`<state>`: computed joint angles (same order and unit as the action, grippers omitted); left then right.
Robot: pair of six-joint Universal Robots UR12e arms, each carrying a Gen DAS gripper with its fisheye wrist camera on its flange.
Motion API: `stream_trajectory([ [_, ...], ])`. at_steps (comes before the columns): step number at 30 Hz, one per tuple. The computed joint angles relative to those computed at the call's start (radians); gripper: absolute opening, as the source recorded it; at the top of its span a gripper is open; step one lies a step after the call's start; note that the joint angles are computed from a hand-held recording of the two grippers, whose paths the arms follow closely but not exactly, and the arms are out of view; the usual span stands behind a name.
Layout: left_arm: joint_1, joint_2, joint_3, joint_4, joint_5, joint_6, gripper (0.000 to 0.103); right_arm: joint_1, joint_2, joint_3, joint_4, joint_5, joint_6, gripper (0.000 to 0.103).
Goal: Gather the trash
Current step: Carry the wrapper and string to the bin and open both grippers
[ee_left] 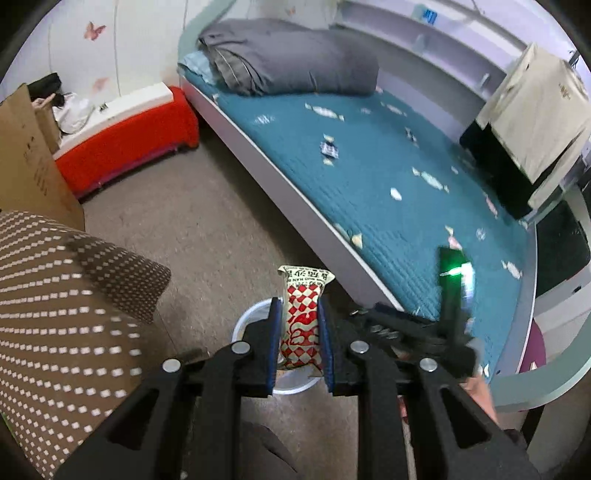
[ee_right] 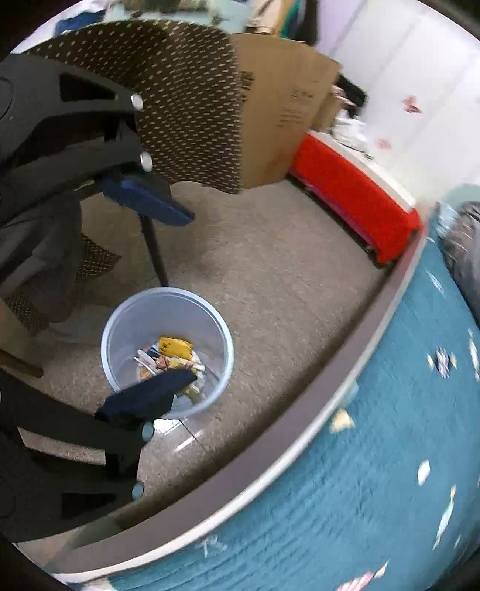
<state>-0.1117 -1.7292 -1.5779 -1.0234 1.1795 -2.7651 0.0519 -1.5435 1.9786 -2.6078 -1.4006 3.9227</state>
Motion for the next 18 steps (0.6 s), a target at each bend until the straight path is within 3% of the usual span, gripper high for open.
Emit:
stream_trajectory([
  [5,-0.022,-0.026,0.023,-0.048,0.002,0.018,0.021,-0.010,-0.053,0.023,-0.049,-0.041,0.024,0.092],
  [6,-0.025,-0.028,0.026,-0.049,0.003,0.017,0.036,-0.011,-0.063,0.026,-0.060,-0.054,0.025,0.094],
  [7,-0.025,-0.031,0.028,-0.047,-0.001,0.005,0.063,-0.011,-0.069,0.025,-0.067,-0.064,0.026,0.095],
  [9,-0.021,-0.022,0.012,0.014,-0.004,-0.046,0.095,-0.006,-0.081,0.026,-0.080,-0.091,0.029,0.096],
  [10,-0.018,-0.013,-0.004,0.062,-0.002,-0.074,0.095,-0.005,-0.086,0.025,-0.081,-0.099,0.028,0.097],
  [14,-0.012,0.009,-0.009,0.073,0.033,-0.079,0.095,0.011,-0.095,0.010,-0.059,-0.126,0.021,0.097],
  [18,0.009,0.045,-0.034,0.104,0.020,-0.079,0.095,0.036,-0.099,-0.007,-0.041,-0.163,0.013,0.097],
])
